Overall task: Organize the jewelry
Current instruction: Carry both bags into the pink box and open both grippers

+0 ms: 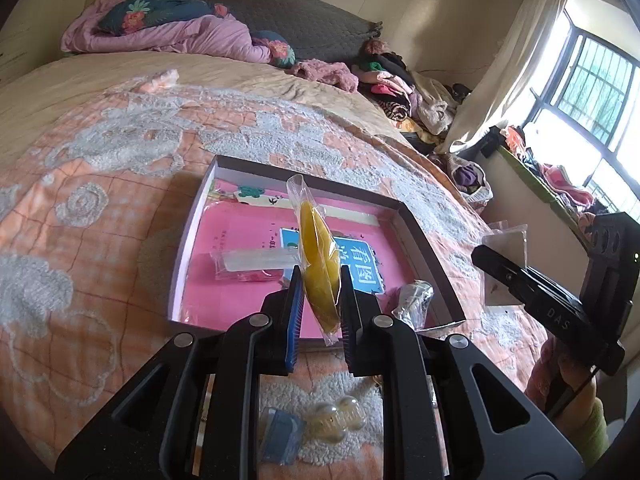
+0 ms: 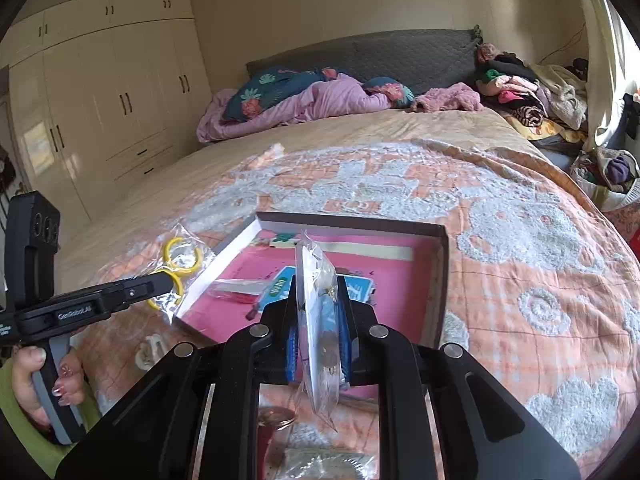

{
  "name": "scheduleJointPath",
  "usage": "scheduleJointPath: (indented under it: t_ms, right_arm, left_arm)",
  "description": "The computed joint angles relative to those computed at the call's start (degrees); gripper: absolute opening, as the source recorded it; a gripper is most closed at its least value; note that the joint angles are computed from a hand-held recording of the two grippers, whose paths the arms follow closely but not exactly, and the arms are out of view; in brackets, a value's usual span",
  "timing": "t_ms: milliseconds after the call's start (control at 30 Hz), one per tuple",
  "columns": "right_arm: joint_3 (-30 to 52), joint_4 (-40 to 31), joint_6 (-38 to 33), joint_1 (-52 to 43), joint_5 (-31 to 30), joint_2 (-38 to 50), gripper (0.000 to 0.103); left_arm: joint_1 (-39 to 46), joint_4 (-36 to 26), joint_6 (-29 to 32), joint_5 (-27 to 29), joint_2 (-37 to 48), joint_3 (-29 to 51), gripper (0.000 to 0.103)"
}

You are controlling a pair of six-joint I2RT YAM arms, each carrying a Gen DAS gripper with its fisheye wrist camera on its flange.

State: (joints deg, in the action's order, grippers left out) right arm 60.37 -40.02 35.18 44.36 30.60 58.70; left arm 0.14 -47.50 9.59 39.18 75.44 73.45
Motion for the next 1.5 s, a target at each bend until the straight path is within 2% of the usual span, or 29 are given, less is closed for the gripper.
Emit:
scheduleJointPath:
  t_ms: [467, 900, 1233, 1500]
  right_arm:
    - [-2.65, 2.08, -3.23, -10.67, -4.19, 0.70, 0.015]
    - [-3.89, 3.68, -6.84, -18.01, -9.10, 3.93, 0.015]
    - [-7.15, 6.40, -6.61, -20.74, -12.57, 5.29, 0.015]
    - [-7.72, 7.28, -6.33, -20.47, -12.58, 6.63, 0.017]
  left_arm:
    - [-7.07, 3.14, -2.32, -4.21, 2.65, -0.71, 0.010]
    - [-10.28, 3.26, -3.24, -5.30, 6.57, -0.23, 0.010]
    - [-11.34, 4.02, -3.82, -6.72, 7.60, -1.38, 0.010]
    - [-12.02, 4.17, -4.39, -7.88, 7.77, -2.20, 0.010]
